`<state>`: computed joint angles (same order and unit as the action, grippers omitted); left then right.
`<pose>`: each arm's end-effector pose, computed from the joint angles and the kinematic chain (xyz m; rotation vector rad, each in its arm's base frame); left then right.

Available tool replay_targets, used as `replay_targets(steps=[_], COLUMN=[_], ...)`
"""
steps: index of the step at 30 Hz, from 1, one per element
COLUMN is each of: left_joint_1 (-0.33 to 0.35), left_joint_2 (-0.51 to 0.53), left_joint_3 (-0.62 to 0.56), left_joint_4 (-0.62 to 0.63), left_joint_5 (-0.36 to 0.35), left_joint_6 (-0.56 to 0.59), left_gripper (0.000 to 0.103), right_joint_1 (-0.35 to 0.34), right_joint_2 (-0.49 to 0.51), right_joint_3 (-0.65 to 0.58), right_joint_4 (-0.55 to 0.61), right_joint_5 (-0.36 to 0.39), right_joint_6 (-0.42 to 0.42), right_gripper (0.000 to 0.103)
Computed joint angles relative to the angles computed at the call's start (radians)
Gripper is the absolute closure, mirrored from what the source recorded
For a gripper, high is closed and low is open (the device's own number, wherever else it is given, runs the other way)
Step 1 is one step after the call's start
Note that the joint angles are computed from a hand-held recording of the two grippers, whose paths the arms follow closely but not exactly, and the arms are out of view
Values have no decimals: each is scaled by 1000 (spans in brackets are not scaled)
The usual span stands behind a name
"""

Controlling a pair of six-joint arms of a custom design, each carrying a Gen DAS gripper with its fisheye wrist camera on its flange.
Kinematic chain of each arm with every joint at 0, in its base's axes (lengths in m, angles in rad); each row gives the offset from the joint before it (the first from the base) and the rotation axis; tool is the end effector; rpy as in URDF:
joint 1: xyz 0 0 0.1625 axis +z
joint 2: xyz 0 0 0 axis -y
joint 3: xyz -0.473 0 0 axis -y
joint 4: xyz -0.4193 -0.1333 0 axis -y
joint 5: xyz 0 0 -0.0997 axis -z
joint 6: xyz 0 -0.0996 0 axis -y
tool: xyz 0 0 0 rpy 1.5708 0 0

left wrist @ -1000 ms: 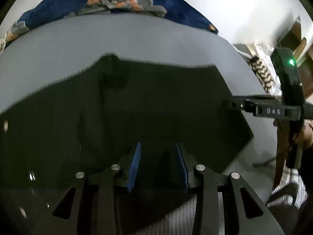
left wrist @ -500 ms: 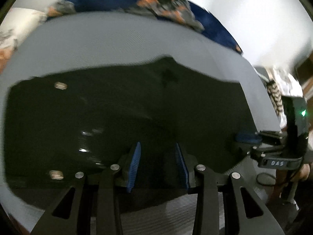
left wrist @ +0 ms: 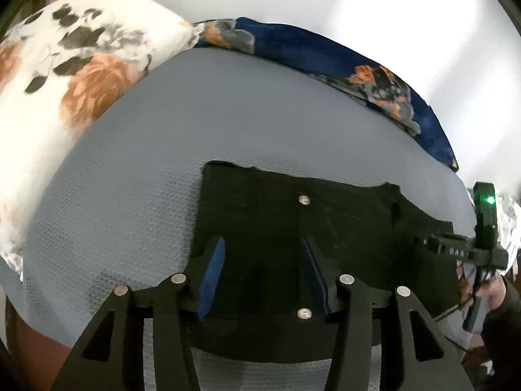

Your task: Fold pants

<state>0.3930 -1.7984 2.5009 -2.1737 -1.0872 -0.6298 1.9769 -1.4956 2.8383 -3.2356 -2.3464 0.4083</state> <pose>-0.2118 -0.2822 0.2547 0.7714 2.6204 -0.4450 0.1561 -0.2022 0.1898 -0.1649 -2.4450 0.7603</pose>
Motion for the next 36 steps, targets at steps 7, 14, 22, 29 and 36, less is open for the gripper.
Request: replay_targets(steps=[7,14,22,29,36], left_joint_1=[89,194,318,391,518], left_joint_2=[16,80,121,139,197], left_joint_3=[-16,-40,-73,-111,-191], left_joint_4=[-33,-102,-92,-34,15], left_joint_5=[-23,-113,-197,-339,-513], left_joint_6=[79,201,270,364,421], left_gripper=[50,48,43,43,43], right_joint_1=[-36,-55,-49,34,66], right_joint_2=[51,50,-110,-274,-324], right_joint_3=[-60,-97,-95,-122,-129], right_joint_4=[3,70,203,425,493], right_joint_5=[-63,-78,-15,-84,-104], right_joint_6=[-19,-30,-8,124,213], right_gripper=[57,56,57,53,53])
